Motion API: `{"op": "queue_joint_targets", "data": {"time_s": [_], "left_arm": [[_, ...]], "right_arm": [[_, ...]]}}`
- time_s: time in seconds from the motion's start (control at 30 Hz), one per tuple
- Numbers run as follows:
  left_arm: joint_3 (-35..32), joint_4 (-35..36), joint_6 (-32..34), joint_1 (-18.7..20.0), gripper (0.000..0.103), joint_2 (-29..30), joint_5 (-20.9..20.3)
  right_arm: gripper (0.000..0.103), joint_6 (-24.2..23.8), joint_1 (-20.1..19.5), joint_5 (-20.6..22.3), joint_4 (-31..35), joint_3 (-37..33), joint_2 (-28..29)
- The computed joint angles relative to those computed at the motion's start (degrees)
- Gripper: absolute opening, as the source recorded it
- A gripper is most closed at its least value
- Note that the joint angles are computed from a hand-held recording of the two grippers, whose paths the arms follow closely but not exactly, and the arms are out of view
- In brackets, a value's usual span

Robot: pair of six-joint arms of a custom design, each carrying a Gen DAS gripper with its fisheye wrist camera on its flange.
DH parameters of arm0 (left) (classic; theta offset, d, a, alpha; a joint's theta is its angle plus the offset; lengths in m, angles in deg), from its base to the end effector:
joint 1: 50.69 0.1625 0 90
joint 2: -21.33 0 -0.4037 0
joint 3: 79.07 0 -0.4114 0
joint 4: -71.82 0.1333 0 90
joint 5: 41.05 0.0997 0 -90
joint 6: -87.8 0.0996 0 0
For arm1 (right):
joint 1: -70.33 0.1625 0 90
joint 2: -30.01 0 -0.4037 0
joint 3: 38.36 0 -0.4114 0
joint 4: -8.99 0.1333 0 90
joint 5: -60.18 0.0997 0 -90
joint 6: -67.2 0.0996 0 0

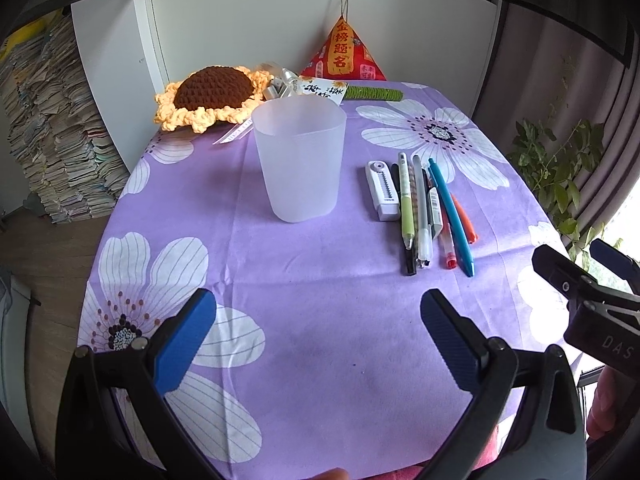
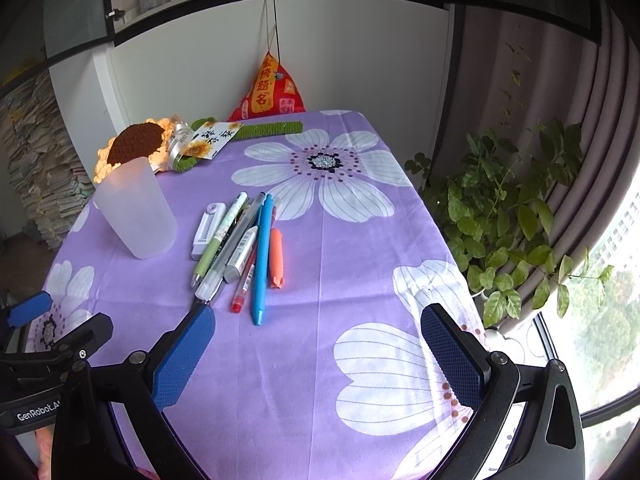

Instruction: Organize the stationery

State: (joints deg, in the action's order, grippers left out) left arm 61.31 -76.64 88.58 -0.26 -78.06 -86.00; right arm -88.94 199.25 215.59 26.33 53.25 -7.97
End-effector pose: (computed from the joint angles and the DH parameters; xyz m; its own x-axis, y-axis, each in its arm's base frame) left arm -0.0728 -0.4080 0.2538 -0.6716 0.2963 -0.6791 0.6168 0.7313 -0.2910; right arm 0.3357 -0.3477 0.0080 -0.7067 0.2694 0.6543 -0.3368 0.6851 -0.6459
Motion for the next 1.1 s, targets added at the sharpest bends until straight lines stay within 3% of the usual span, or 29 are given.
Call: {"op": "queue_joint_targets", "data": {"time_s": [0.13,0.6,0.97,1.1], "left_arm": [[-0.77,-1.57,1.15,0.75,0.102,1.74,-1.53],[-5.28,-0.15,1.53,3.17,0.091,7.57,-7.44],[-9.28,2.42,3.48,4.83,0.056,12.29,-11.22],[-10.85,3.6,4.57,5.59,0.051,14.06,-12.52]], "right_arm": [[0.102,-1.83,-0.72,-0.73,-1.17,0.25,-0.49],[0.053,-4.77,-4.38,-7.95,0.86,-0.57,-1.78],[0.043,-8.76,-6.84,-14.69,0.97,-1.7,-2.44],[0.039,-9.34,-7.85,-16.94,2.23,-3.0,-1.73]]}}
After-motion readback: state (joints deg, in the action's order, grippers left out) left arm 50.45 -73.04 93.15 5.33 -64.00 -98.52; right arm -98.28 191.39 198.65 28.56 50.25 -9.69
